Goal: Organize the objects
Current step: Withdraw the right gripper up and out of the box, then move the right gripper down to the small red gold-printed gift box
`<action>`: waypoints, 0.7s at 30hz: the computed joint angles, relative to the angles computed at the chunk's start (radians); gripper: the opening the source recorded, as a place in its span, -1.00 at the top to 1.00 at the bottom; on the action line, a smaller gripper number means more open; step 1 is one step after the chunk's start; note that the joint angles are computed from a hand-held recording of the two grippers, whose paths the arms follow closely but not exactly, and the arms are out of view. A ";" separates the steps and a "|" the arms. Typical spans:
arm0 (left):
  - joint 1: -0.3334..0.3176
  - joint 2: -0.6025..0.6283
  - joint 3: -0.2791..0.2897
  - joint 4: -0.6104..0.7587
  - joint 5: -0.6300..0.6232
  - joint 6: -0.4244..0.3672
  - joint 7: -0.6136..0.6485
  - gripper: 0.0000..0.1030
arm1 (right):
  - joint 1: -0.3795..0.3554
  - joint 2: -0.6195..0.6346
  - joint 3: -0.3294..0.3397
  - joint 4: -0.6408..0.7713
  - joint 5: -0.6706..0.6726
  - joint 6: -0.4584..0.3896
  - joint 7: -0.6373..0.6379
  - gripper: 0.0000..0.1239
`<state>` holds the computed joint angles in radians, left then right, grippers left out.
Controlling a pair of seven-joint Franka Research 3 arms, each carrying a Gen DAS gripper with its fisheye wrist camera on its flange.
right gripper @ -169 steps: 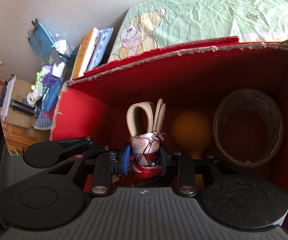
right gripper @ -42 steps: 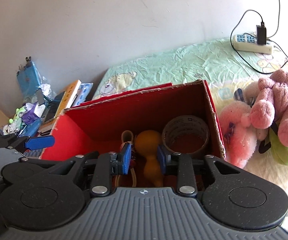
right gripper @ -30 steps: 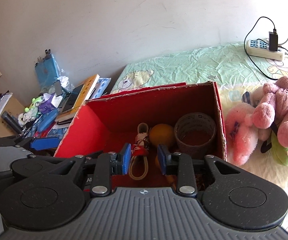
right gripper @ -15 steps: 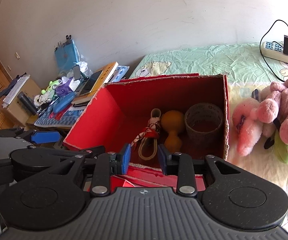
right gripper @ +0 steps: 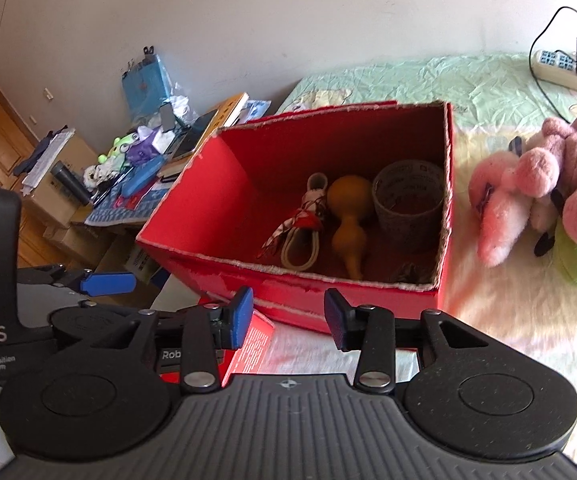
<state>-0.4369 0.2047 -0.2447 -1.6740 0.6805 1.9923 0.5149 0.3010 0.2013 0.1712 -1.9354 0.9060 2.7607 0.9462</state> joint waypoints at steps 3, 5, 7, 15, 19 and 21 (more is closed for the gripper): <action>-0.001 -0.002 -0.002 -0.010 -0.013 -0.014 -0.006 -0.77 | 0.000 0.008 -0.001 0.004 -0.008 -0.026 0.008 0.31; 0.002 -0.007 -0.003 -0.023 -0.026 -0.016 -0.010 -0.78 | -0.001 0.017 -0.003 0.012 -0.013 -0.049 0.022 0.31; 0.008 -0.016 -0.004 -0.044 -0.044 -0.007 -0.012 -0.79 | 0.000 0.029 -0.007 0.023 -0.029 -0.073 0.057 0.31; 0.044 -0.043 -0.006 -0.113 -0.107 0.057 0.025 -0.83 | 0.010 0.057 -0.012 0.053 -0.094 -0.121 0.176 0.30; 0.061 -0.055 -0.004 -0.148 -0.123 0.099 0.068 -0.83 | 0.025 0.079 -0.019 0.079 -0.156 -0.142 0.284 0.30; 0.072 -0.065 -0.002 -0.169 -0.139 0.122 0.089 -0.83 | 0.028 0.087 -0.015 0.089 -0.171 -0.148 0.315 0.30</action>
